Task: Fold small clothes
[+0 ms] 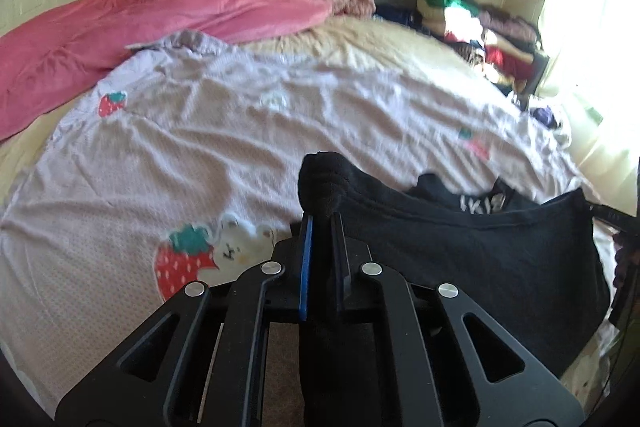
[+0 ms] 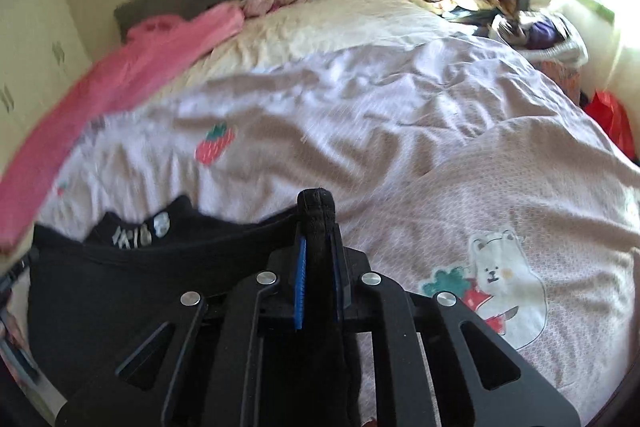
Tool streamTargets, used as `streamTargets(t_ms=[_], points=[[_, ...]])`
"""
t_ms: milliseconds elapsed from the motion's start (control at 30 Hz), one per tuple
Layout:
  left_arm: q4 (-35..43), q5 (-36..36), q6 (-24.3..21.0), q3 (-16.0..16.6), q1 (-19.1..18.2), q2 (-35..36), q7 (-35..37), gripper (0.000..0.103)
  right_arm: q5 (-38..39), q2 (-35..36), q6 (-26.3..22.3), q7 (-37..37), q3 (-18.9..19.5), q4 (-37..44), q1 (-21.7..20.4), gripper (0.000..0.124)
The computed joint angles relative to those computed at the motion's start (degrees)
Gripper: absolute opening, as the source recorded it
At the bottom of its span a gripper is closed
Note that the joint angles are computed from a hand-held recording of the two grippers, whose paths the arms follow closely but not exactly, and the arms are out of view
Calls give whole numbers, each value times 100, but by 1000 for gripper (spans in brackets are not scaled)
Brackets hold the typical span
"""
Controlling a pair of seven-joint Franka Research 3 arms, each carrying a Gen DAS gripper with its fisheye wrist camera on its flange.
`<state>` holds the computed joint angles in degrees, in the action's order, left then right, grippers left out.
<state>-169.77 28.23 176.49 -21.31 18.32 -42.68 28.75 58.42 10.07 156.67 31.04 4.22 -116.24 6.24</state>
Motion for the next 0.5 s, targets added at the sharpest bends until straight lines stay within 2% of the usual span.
streamTargets(t_ms=[67,200,333,500], points=[[10,16,54,-104,142,-47,-80,3,59,77,-183,83,-20,136,-57,9],[124,101,-100,-361,383,169,-187,3,-364,248,-69,430,-33,217,26,9],[244,322,-344,-379,386,508,-287,4,-971,374,187,873,-24,177,131,11],[260,632,-507,-323,333,446,-522,6,-1365,367,395,1199,-1,95,133,15]])
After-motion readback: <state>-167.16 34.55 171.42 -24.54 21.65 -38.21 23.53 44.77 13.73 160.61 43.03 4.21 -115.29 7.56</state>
